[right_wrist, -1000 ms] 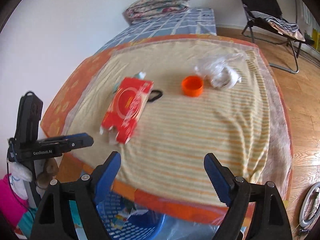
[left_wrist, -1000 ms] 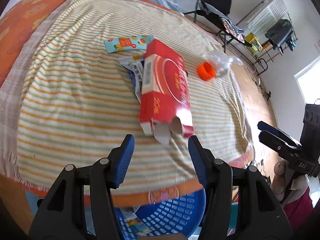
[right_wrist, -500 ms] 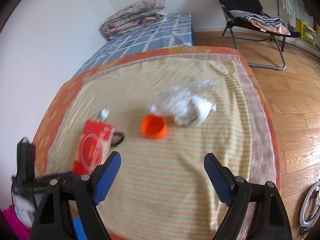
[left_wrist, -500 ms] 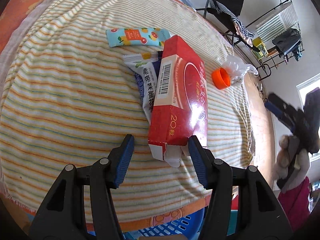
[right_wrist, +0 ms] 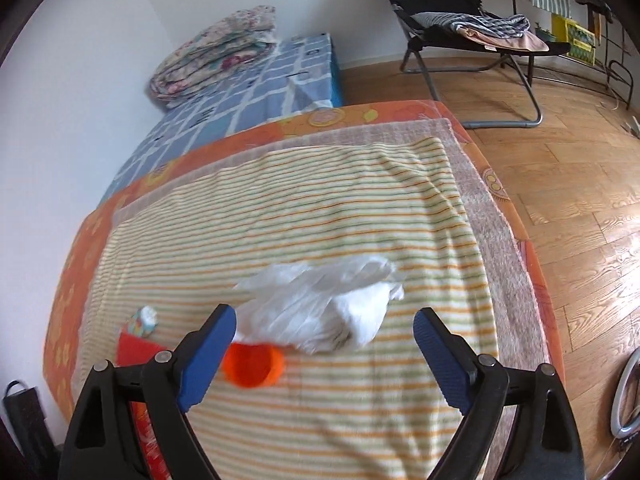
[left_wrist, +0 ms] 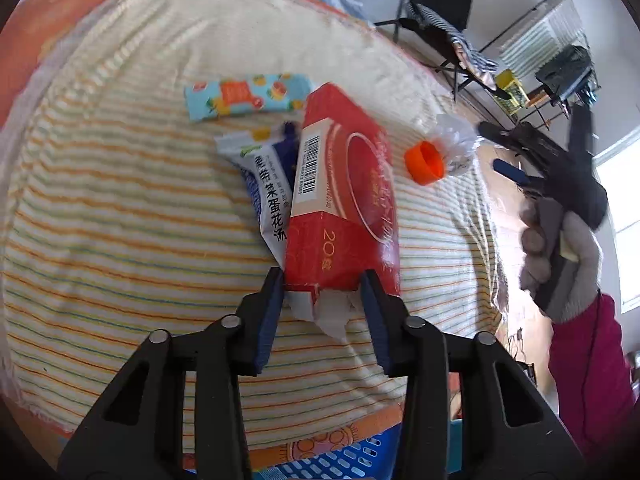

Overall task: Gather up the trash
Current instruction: 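Move the left gripper to the red tissue box while the right approaches the white bag, then grasp the red tissue box with the left gripper while the right grasps the white bag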

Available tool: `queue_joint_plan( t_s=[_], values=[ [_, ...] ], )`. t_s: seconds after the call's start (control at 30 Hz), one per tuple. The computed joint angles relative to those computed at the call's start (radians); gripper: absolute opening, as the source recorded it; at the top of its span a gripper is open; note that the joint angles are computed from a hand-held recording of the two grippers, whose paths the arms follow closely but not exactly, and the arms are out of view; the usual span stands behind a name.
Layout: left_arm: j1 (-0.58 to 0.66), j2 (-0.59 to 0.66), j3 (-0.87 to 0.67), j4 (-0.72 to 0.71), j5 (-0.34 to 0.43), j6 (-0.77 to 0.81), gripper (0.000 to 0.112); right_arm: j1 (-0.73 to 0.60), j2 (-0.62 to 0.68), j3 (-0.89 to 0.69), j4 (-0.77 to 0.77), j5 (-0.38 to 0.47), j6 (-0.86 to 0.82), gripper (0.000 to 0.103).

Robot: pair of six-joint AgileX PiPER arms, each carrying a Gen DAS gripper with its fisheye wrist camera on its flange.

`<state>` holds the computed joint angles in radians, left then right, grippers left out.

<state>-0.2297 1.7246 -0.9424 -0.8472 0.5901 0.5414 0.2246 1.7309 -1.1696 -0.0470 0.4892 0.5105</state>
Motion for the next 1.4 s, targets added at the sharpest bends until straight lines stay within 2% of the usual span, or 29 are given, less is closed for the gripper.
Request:
queue_joint_plan(
  t_s=[0.27, 0.4, 0.47, 0.5, 0.53, 0.6, 0.7, 0.8, 0.9, 1.03, 1.1, 1.17, 1.2, 1.27, 1.4],
  values=[
    [-0.045, -0.045, -0.014, 0.003, -0.006, 0.01, 0.037, -0.009, 0.055, -0.035, 0.015, 0.009, -0.023, 0.092],
    [-0.086, -0.018, -0.048, 0.112, -0.016, -0.107, 0.038, -0.001, 0.072, -0.042, 0.001, 0.019, -0.012, 0.092],
    [-0.108, 0.001, -0.072, 0.196, -0.02, -0.201, 0.048, 0.001, 0.078, -0.046, 0.0, 0.023, -0.013, 0.092],
    [-0.123, 0.007, -0.083, 0.247, -0.026, -0.253, 0.058, 0.002, 0.078, -0.047, -0.002, 0.024, -0.012, 0.092],
    [-0.138, 0.008, -0.088, 0.282, -0.044, -0.287, 0.062, 0.005, 0.08, -0.051, -0.012, 0.028, -0.004, 0.092],
    [-0.167, 0.014, -0.101, 0.364, -0.083, -0.351, 0.062, 0.01, 0.087, -0.063, -0.027, 0.034, 0.009, 0.093],
    [-0.18, 0.055, -0.147, 0.389, -0.076, -0.382, 0.062, 0.013, 0.098, -0.074, -0.05, 0.044, 0.029, 0.096],
    [-0.193, 0.104, -0.194, 0.388, -0.07, -0.381, 0.062, 0.001, 0.11, -0.082, -0.011, 0.05, -0.003, 0.097],
    [-0.227, 0.16, -0.26, 0.464, -0.061, -0.442, 0.063, -0.013, 0.12, -0.081, 0.027, 0.045, -0.033, 0.098],
    [-0.255, 0.211, -0.308, 0.485, -0.069, -0.447, 0.075, -0.047, 0.139, -0.07, 0.159, 0.026, -0.137, 0.097],
    [-0.271, 0.229, -0.332, 0.507, -0.062, -0.464, 0.075, -0.067, 0.141, -0.054, 0.265, 0.009, -0.223, 0.089],
    [-0.28, 0.232, -0.334, 0.513, -0.069, -0.47, 0.075, -0.094, 0.143, -0.036, 0.431, 0.001, -0.373, 0.069],
    [-0.288, 0.232, -0.333, 0.533, -0.078, -0.485, 0.075, -0.102, 0.142, -0.031, 0.479, 0.004, -0.413, 0.067],
    [-0.298, 0.224, -0.321, 0.559, -0.1, -0.501, 0.069, -0.095, 0.133, -0.027, 0.465, -0.001, -0.403, 0.059],
    [-0.304, 0.196, -0.294, 0.591, -0.136, -0.523, 0.051, -0.078, 0.103, -0.007, 0.401, -0.018, -0.354, 0.052]
  ],
)
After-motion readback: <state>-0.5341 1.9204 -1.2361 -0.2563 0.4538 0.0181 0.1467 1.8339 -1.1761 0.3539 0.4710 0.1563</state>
